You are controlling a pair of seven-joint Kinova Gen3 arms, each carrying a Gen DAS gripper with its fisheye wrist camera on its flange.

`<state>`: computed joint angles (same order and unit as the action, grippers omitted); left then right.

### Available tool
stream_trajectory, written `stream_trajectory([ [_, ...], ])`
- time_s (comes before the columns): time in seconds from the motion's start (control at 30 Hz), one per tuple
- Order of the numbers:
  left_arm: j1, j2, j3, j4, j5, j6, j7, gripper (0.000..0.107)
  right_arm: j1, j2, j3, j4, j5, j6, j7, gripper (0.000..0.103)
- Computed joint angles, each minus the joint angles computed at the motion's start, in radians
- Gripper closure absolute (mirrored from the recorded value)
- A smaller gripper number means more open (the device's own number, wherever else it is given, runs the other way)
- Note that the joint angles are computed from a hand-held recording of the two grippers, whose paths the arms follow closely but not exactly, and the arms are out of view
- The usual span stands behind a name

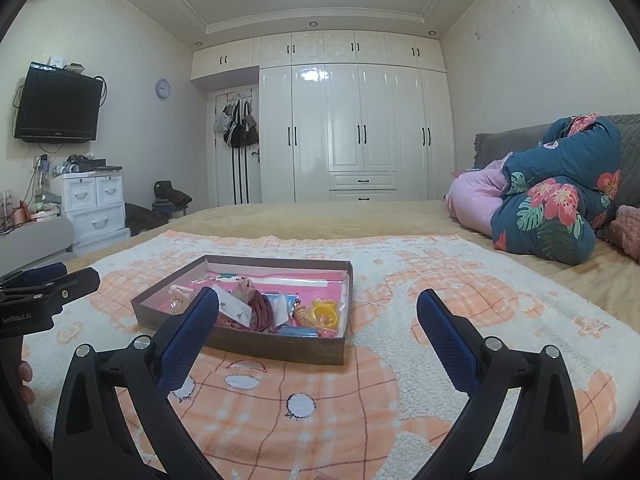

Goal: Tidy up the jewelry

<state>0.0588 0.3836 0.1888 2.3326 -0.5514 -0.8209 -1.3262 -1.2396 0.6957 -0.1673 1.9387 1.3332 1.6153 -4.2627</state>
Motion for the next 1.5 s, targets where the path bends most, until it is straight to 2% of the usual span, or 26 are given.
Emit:
stream_trajectory([
  [1.5,0.013,0.002,-0.001,-0.003,0.035,0.012,-0.025,0.016,0.003,0.003,0.001,0.002,0.000,-0.014,-0.007,0.006],
])
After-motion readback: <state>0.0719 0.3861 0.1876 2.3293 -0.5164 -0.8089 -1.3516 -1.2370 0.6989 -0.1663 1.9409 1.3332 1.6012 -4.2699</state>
